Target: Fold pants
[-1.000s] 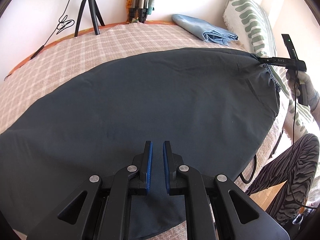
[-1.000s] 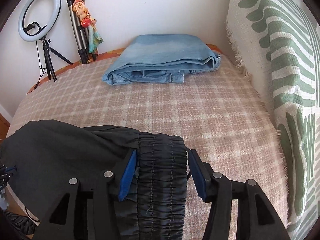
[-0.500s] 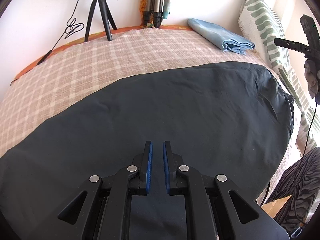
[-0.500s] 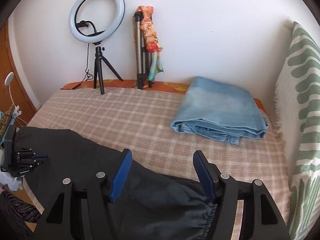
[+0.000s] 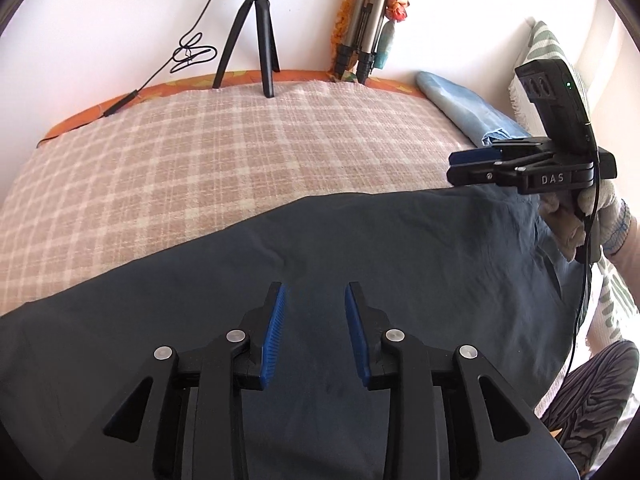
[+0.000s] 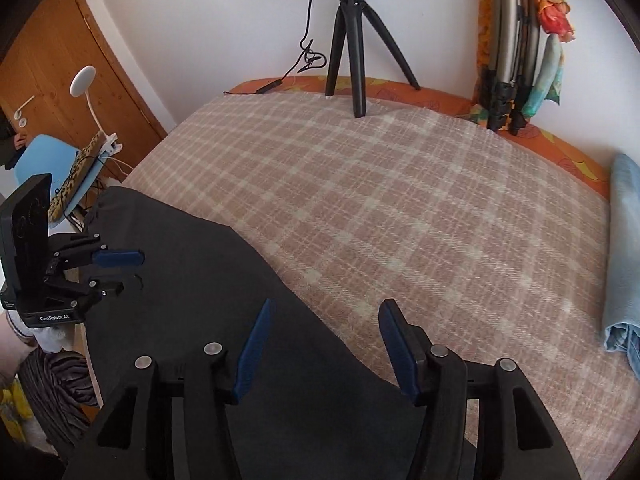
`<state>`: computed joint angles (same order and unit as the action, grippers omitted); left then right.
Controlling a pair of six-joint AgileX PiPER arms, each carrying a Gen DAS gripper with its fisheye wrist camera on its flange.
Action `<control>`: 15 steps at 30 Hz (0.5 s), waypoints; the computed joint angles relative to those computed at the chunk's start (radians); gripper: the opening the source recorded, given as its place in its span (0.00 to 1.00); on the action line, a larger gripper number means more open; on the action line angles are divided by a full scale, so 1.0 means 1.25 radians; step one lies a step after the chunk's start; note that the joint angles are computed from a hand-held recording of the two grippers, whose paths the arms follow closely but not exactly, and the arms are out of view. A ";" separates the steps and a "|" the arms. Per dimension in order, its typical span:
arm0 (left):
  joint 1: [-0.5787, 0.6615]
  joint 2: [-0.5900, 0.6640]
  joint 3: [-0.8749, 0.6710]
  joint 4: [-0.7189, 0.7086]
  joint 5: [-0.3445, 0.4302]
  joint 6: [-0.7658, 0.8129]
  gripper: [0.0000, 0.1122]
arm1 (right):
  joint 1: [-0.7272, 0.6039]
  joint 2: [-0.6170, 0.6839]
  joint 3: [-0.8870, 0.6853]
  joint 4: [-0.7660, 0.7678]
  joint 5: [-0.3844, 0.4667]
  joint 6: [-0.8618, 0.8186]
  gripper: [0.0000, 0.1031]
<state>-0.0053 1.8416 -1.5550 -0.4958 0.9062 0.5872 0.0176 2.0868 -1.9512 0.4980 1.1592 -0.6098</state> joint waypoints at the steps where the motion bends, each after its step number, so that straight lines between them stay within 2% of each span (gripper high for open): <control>1: 0.002 0.005 -0.009 -0.002 0.004 -0.004 0.26 | 0.011 0.016 -0.012 0.000 0.007 0.000 0.53; 3: 0.008 0.015 -0.024 -0.006 0.009 -0.016 0.26 | 0.035 0.044 -0.035 -0.003 0.016 -0.002 0.48; 5: 0.010 0.018 -0.032 -0.006 0.005 -0.026 0.26 | 0.056 0.067 -0.057 -0.012 0.029 0.010 0.34; 6: 0.011 0.017 -0.032 -0.005 -0.001 -0.030 0.26 | 0.065 0.072 -0.059 -0.015 0.035 0.015 0.20; 7: 0.012 0.015 -0.030 -0.006 -0.007 -0.034 0.26 | 0.075 0.063 -0.044 -0.021 0.027 0.014 0.11; 10: 0.014 0.009 -0.023 -0.008 -0.018 -0.038 0.26 | 0.099 -0.019 0.068 -0.034 -0.048 -0.023 0.03; 15: 0.020 -0.014 -0.006 -0.036 -0.033 -0.032 0.26 | 0.130 -0.178 0.292 -0.007 -0.161 -0.074 0.03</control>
